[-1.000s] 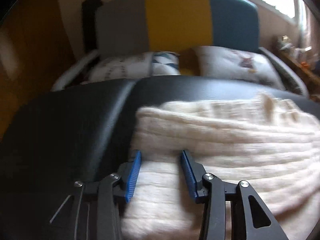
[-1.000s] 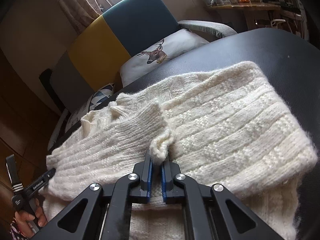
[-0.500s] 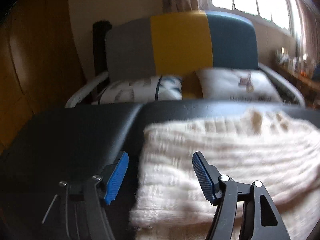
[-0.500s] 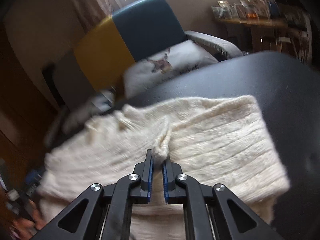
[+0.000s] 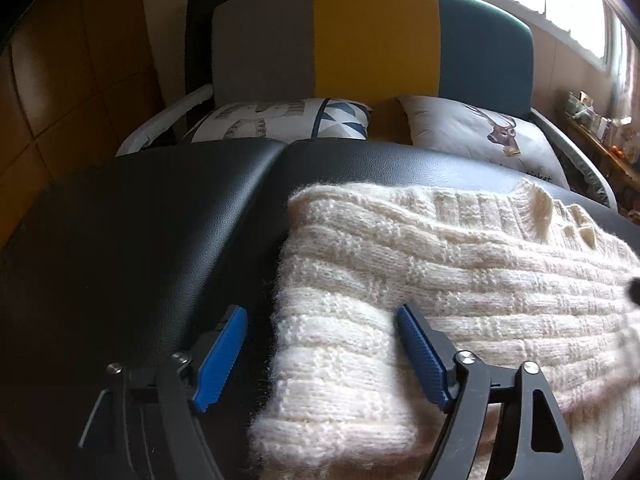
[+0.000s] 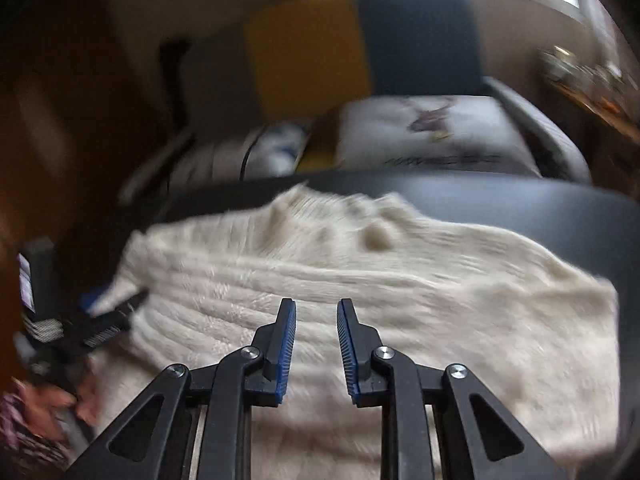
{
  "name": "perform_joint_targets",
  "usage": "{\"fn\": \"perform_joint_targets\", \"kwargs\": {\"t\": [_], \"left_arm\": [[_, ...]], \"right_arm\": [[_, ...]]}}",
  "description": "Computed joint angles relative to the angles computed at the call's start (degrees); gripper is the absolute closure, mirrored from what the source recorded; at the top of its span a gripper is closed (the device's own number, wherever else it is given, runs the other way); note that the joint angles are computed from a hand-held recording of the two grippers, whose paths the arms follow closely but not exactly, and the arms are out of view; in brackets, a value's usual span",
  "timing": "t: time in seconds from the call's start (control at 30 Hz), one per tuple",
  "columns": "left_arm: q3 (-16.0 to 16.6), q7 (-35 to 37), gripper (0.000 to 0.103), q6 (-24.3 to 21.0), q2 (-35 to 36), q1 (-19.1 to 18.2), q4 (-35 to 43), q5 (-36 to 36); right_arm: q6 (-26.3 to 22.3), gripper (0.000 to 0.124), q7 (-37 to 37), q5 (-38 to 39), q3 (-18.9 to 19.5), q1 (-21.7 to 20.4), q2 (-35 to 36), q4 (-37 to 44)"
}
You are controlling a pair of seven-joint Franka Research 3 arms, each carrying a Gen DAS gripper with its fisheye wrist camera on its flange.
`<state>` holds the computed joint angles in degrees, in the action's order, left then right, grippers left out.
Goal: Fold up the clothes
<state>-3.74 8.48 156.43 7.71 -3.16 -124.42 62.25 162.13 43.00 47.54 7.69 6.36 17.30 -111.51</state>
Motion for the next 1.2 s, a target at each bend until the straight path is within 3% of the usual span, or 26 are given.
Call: {"fn": "perform_joint_targets", "kwargs": {"t": [0.03, 0.1, 0.17, 0.27, 0.33, 0.4, 0.43, 0.5, 0.6, 0.63, 0.77, 0.83, 0.9, 0.97, 1.03, 1.07, 1.2], "left_arm": [[0.1, -0.2, 0.017, -0.5, 0.3, 0.0, 0.3, 0.1], [0.0, -0.2, 0.015, -2.2, 0.9, -0.4, 1.0, 0.1], [0.0, -0.4, 0.015, -2.9, 1.0, -0.6, 1.2, 0.5], [0.2, -0.9, 0.014, -2.1, 0.5, -0.5, 0.7, 0.7], [0.3, -2.4, 0.015, -1.8, -0.3, -0.4, 0.1, 1.8], [-0.1, -6.6, 0.021, -3.9, -2.3, -1.3, -0.6, 6.5], [-0.5, -8.0, 0.021, -4.3, -3.0, -1.4, -0.8, 8.8], [-1.5, -6.1, 0.021, -4.8, -3.2, -1.4, -0.8, 9.7], [-2.6, -0.3, 0.02, -7.4, -1.8, -1.7, 0.0, 7.2], [-2.8, 2.6, 0.019, -9.1, -0.7, -1.9, 0.8, 4.8], [-1.4, 3.5, 0.002, -5.9, 0.5, -0.6, 1.0, -0.4], [-1.1, 4.9, 0.001, -5.0, 0.4, -0.5, 0.9, -1.9], [-1.0, 6.9, 0.002, -3.6, -0.6, -0.1, 0.0, -3.9], [-1.1, 8.1, 0.003, -1.7, -3.4, 0.4, -2.8, -6.4], [-1.5, 7.8, 0.004, 1.9, -6.9, 0.8, -6.7, -7.8], [-1.7, 6.8, 0.004, 4.2, -8.7, 1.1, -8.8, -7.3], [-4.6, 1.9, 0.004, 10.7, -15.0, 2.5, -16.1, -2.0]], "right_arm": [[-2.0, 0.102, 5.0, -7.4, -2.7, 2.5, 2.3, 2.2], [0.5, 0.106, 9.8, -14.4, -4.7, 4.5, 4.9, 3.6], [2.0, 0.109, 11.4, -11.0, -2.4, 1.7, 6.2, 4.7], [3.1, 0.11, 7.3, -0.3, 3.4, -4.3, 4.3, 2.4], [6.2, 0.108, 0.1, 4.8, 5.4, -6.1, 1.0, -1.6], [5.8, 0.108, -8.4, 11.8, 7.1, -8.2, -2.1, -4.6], [4.5, 0.108, -10.2, 12.9, 6.6, -8.3, -3.3, -5.9], [3.0, 0.108, -6.5, 8.2, 3.5, -6.0, -3.9, -6.9], [6.2, 0.108, 3.2, -5.4, -3.2, -0.2, -3.9, -9.4], [7.2, 0.108, 3.3, -6.1, -3.2, -0.2, -3.6, -9.6], [12.1, 0.108, 0.3, -1.0, 0.4, -2.9, -2.3, -10.3], [13.2, 0.108, 3.6, -4.4, -1.4, -0.9, -2.5, -11.0], [11.1, 0.106, 3.9, -4.7, -0.7, -2.1, -2.8, -10.4], [7.9, 0.103, 2.3, -0.1, 0.6, -4.2, -5.4, -11.2], [4.6, 0.103, -7.6, 12.6, 3.3, -7.4, -9.7, -13.7], [2.3, 0.103, -10.6, 15.3, 2.9, -7.3, -12.2, -15.7], [1.4, 0.103, -11.2, 12.6, 0.7, -3.9, -18.4, -23.5]]}}
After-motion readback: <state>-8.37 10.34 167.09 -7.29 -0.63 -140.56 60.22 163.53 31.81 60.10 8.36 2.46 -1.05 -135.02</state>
